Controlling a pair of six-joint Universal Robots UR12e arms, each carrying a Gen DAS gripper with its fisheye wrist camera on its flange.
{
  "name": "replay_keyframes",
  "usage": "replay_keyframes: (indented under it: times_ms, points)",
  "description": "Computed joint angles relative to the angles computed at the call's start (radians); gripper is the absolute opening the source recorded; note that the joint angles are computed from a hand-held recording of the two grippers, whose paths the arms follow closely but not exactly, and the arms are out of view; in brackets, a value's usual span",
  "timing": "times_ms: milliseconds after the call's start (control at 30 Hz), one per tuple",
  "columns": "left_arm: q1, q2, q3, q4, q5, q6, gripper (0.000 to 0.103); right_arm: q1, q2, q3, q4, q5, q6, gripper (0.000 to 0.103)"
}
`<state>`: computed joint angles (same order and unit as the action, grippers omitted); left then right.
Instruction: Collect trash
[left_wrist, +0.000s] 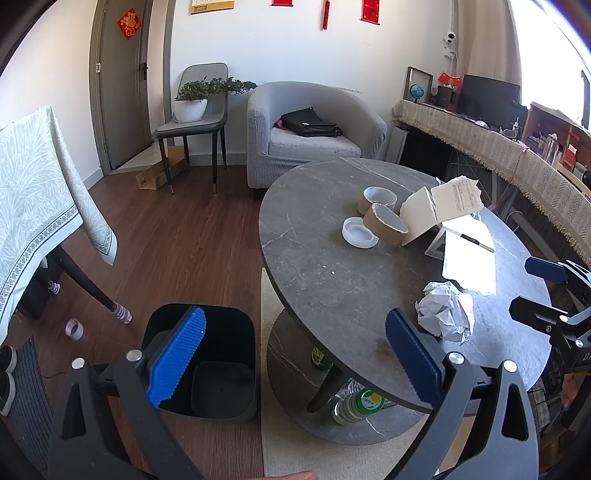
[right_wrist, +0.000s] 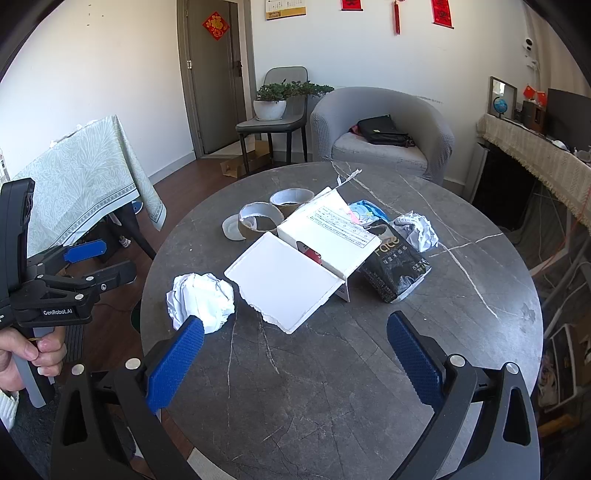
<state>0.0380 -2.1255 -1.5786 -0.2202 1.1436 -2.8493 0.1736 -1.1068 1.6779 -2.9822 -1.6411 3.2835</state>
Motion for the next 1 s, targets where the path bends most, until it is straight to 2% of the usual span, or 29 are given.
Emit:
replay_keyframes:
  times_ms: [1000]
  points:
    - [-0.001, -0.003, 0.010, -0.025, 0.000, -0.002, 0.100, -0.003, -0.001, 0.006, -0.004, 0.000, -0.005, 0.100]
